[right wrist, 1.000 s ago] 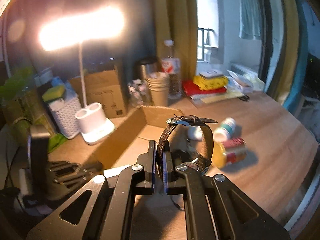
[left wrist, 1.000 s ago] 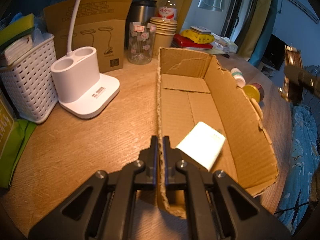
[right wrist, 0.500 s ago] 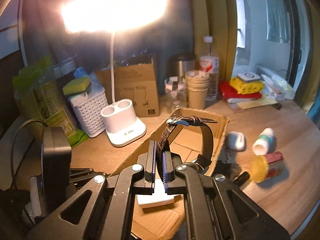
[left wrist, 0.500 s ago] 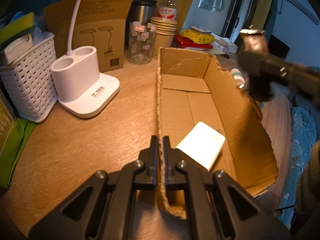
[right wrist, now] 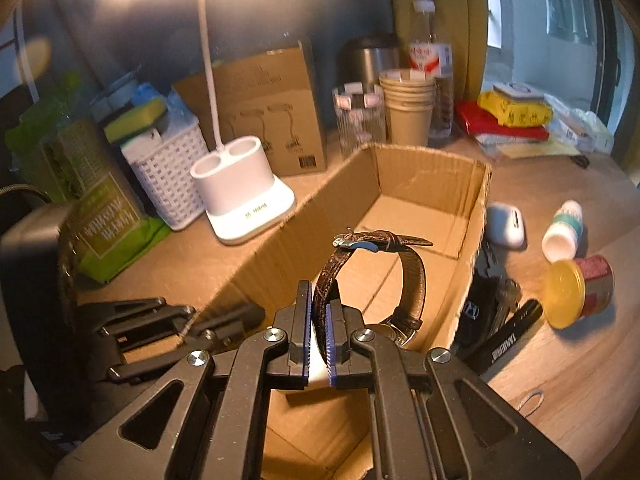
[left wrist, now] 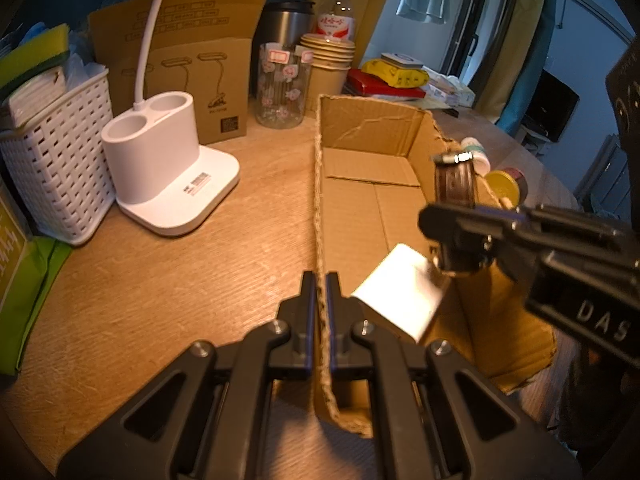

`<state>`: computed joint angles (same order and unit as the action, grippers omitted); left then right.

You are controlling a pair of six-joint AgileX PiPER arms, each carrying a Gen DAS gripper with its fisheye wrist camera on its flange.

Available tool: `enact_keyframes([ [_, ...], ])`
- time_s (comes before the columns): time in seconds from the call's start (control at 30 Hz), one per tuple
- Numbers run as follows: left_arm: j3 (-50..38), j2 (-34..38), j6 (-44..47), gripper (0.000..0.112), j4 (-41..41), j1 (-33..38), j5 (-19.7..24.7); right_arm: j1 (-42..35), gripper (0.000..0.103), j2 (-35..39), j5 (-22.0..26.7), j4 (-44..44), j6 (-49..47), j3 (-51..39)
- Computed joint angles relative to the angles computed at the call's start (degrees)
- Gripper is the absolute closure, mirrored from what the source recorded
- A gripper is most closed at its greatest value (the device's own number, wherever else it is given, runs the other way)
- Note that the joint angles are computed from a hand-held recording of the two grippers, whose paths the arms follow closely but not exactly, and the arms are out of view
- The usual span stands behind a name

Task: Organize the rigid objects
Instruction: 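Lift the wristwatch into the box beside the charger and release it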

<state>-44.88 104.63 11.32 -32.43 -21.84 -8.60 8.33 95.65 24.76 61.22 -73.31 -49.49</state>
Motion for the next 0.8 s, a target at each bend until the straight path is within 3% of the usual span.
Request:
enact_keyframes([
  [0.5, 0.20, 0.13, -0.72, 0.108, 0.73, -0.08, -0.40, -0.16, 0.096, -3.22, 1.06, -9.59, 6.03, 2.69],
  [0.8, 0.38, 0.12, -1.23, 0.108, 1.27, -0.16, -0.62, -0.44, 0.096, -5.54, 6.01, -17.80, 9.52, 2.80],
])
